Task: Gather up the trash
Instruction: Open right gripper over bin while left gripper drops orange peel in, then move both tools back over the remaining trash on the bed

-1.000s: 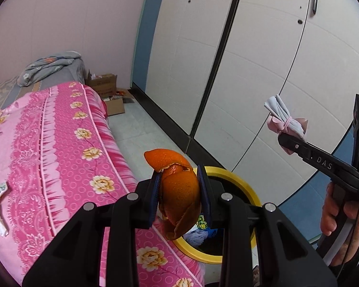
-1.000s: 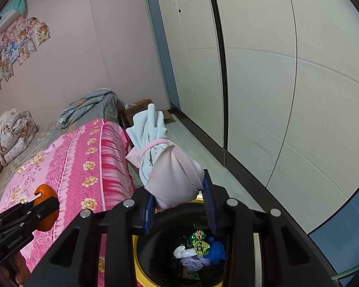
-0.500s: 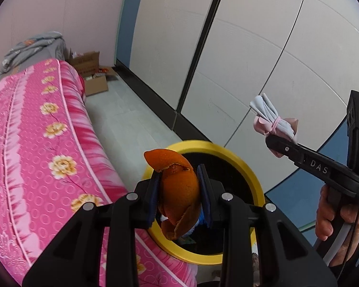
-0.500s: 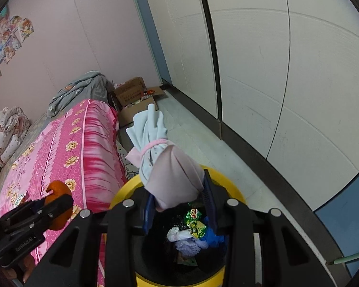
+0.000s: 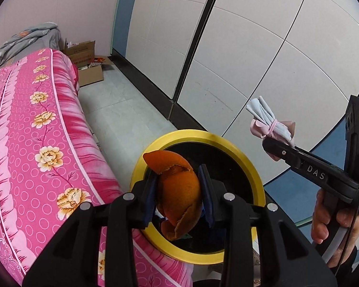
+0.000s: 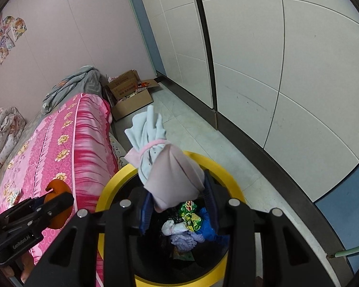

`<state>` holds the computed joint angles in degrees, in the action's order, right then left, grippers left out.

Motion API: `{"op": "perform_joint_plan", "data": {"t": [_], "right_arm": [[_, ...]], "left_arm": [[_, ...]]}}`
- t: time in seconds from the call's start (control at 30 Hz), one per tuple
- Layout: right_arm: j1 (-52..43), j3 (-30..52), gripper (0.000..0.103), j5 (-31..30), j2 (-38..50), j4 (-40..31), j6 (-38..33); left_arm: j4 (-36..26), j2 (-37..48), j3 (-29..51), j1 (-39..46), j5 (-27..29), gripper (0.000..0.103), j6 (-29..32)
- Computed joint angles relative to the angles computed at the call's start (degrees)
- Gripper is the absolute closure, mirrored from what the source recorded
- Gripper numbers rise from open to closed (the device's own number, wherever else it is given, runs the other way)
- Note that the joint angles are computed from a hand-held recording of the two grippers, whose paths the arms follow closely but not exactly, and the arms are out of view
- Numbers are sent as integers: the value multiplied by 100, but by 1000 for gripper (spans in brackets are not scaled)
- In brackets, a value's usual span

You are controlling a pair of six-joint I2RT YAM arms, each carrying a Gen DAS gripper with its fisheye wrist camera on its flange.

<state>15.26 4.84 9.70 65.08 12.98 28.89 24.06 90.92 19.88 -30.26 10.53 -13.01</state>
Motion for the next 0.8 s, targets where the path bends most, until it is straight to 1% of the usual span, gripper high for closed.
{"op": "perform_joint_plan", "data": {"t": [0.1, 0.13, 0.17, 0.2, 0.23, 0.27, 0.3, 0.33, 0.43, 0.5, 0.6, 0.67, 0.73, 0.8], "right_arm": [[93, 9, 66, 127, 182, 144, 46], [120, 6, 65, 185, 213, 151, 62], [121, 4, 61, 211, 225, 147, 66], [141, -1, 58, 257, 252, 148, 84], [162, -15, 57, 294, 270, 150, 103], [179, -36, 53, 325, 251, 129, 125], [229, -42, 46, 404, 262, 96, 162], [257, -53, 44, 450, 251, 72, 195], [255, -102, 42, 464, 47, -91, 208], [325, -115, 39, 521, -100, -222, 272], [532, -122, 38, 611, -257, -348, 388], [751, -116, 38, 674, -378, -436, 484], [949, -101, 38, 698, -515, -555, 564], [1266, -10, 38, 854, -520, -665, 694]], "left_arm": [[57, 17, -20, 27, -3, 71, 33], [88, 48, -20, 53, 7, 69, 43], [117, 71, -30, 92, 42, 68, 58], [125, 36, -64, 102, 75, 62, 53], [163, 24, -96, 139, 96, 54, 57], [211, -10, -142, 186, 101, 50, 59], [227, -72, -187, 222, 109, 44, 59], [235, -138, -230, 259, 126, 41, 61], [180, -336, -320, 432, 230, 37, 134], [140, -499, -401, 555, 230, 35, 216], [22, -759, -517, 827, 246, 35, 406], [-138, -980, -601, 1177, 398, 35, 613], [-205, -1156, -694, 1483, 435, 35, 807], [-447, -1361, -734, 2002, 663, 35, 1096]]}}
